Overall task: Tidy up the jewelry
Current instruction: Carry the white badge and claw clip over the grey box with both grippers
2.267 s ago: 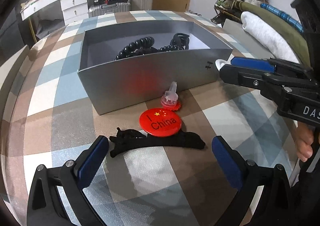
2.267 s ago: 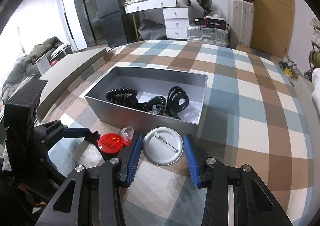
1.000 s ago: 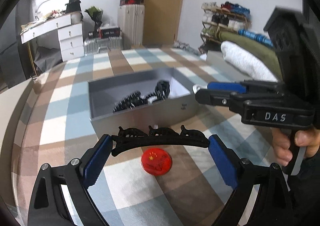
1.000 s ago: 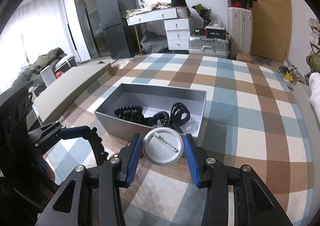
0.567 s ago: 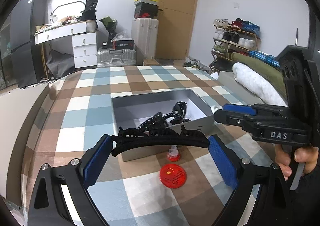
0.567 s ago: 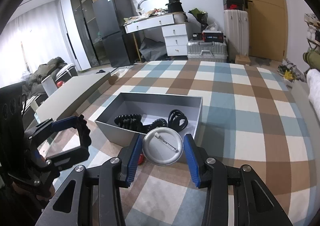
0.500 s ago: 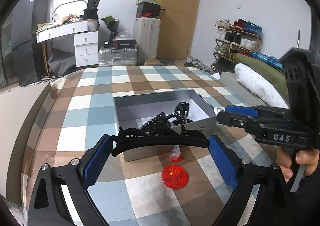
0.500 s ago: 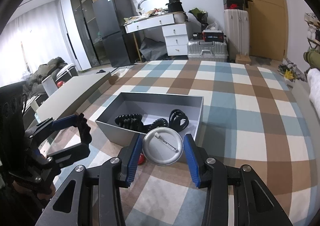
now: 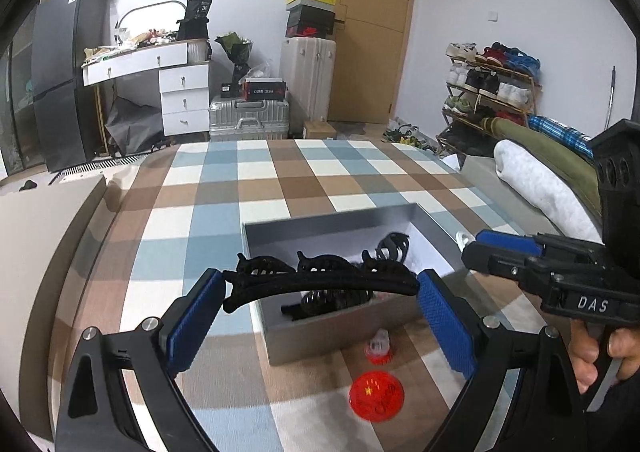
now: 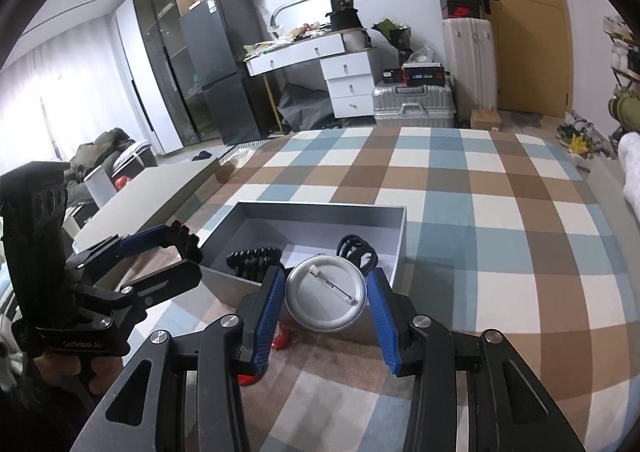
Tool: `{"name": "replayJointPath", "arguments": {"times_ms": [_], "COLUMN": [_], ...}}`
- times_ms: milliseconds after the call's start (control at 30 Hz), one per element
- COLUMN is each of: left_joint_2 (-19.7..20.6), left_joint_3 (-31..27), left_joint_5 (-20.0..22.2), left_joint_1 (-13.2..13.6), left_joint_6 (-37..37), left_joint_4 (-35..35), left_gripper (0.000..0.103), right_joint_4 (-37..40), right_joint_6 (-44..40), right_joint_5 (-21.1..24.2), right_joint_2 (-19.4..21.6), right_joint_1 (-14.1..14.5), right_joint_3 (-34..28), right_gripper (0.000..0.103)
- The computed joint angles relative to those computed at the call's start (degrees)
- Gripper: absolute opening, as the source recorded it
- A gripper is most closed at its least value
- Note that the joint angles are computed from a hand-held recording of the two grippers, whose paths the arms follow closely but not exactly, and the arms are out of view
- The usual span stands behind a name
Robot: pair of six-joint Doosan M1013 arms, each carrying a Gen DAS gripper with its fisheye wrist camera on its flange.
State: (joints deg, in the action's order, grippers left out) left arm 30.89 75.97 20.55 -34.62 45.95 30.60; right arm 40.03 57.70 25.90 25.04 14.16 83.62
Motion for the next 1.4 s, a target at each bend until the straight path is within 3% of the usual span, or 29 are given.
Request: {"name": "replayJointPath", "arguments": {"times_ms": [100,433,800,1400], "left_joint_2": [0.63,2.96,4.58,6.48], "left_joint_3": [-1.03,-4.55,-7.18,-9.72], "left_joint_5": [0.93,3.23,6.24,10.21], "left_joint_1": [-0.13,0.43,0.18,-0.74], "left_joint_6": [-1.79,3.00,6.27,10.17], "left_joint_4": [2.26,-4.15,-5.36,-4.11], "left_gripper": [0.093,0.093,0.093,0.093], "right_joint_4": [0.22,4.38,4.10,5.34], "right_joint_6": [1.00,2.63,5.65,7.77], "right_joint_5": [-0.33,2.40,4.37,5.56], "right_joint_2": [0.39,2.67,4.14,4.89], "right_joint_1": [-0.04,-0.84,-0.86,-1.41], "right_joint_3": [-0.39,-3.24,-5.20,-5.93], "right_gripper": [0.042,0.042,0.042,0.042]}}
